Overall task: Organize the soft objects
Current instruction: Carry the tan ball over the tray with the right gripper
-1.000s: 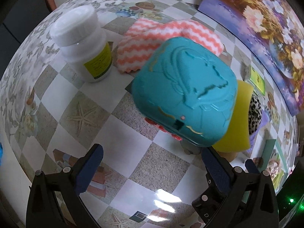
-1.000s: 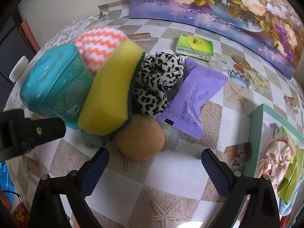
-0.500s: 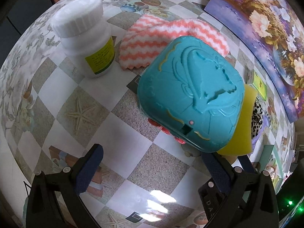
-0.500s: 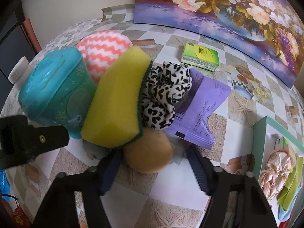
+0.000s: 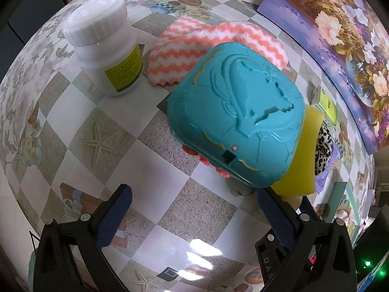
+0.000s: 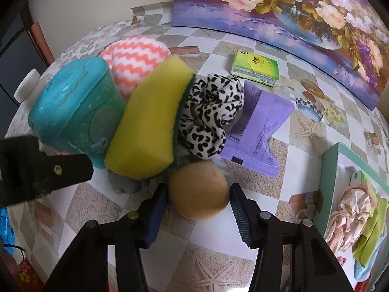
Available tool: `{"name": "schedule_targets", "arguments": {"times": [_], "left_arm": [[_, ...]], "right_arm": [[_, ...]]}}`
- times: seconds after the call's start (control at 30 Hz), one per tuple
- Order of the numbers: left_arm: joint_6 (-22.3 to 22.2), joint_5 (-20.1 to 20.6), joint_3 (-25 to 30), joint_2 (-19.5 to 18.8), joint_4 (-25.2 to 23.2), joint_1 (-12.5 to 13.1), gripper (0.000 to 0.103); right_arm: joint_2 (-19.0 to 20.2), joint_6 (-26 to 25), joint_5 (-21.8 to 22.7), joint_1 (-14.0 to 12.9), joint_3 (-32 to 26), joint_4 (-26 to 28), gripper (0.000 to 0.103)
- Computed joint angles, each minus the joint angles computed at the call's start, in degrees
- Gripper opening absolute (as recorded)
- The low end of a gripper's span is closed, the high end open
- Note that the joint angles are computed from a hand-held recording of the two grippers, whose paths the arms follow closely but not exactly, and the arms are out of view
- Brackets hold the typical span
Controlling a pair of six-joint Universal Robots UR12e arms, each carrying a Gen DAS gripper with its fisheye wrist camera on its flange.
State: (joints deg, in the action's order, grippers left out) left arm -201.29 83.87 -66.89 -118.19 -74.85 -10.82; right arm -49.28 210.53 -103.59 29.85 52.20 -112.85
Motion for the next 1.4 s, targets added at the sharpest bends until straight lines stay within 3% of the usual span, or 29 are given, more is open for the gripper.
{"name": "schedule_targets", "arguments": {"times": [0.23, 0.53, 0.8, 1.13, 1.4], "left_arm": [[-0.7, -1.4, -0.4, 0.6, 0.5, -0.3, 0.103], [-1.6, -3.2, -1.3, 1.1, 1.9, -1.1, 0.103], [0.6, -2.8, -1.0, 1.1, 3.8, -2.8, 0.103], [1.3, -7.7, 0.1, 0.0, 2.0, -2.8, 0.102], [1.0, -7.7, 0.6, -0.6, 2.9, -3.7, 0.1]], "right_arm": [[-0.6, 0.7, 0.2, 0.0, 0.3, 2.2, 0.055], [-3.3, 2.6, 0.9, -0.3, 3.4, 0.5, 0.055], [-5.2, 5.4, 0.4, -0.6, 4.6, 2.6, 0.055], [-8.3, 10.2, -2.0, -1.5, 7.9, 2.1, 0.055], [-11.3, 12.3, -5.0, -1.9, 11.1, 0.3, 0.055]]}}
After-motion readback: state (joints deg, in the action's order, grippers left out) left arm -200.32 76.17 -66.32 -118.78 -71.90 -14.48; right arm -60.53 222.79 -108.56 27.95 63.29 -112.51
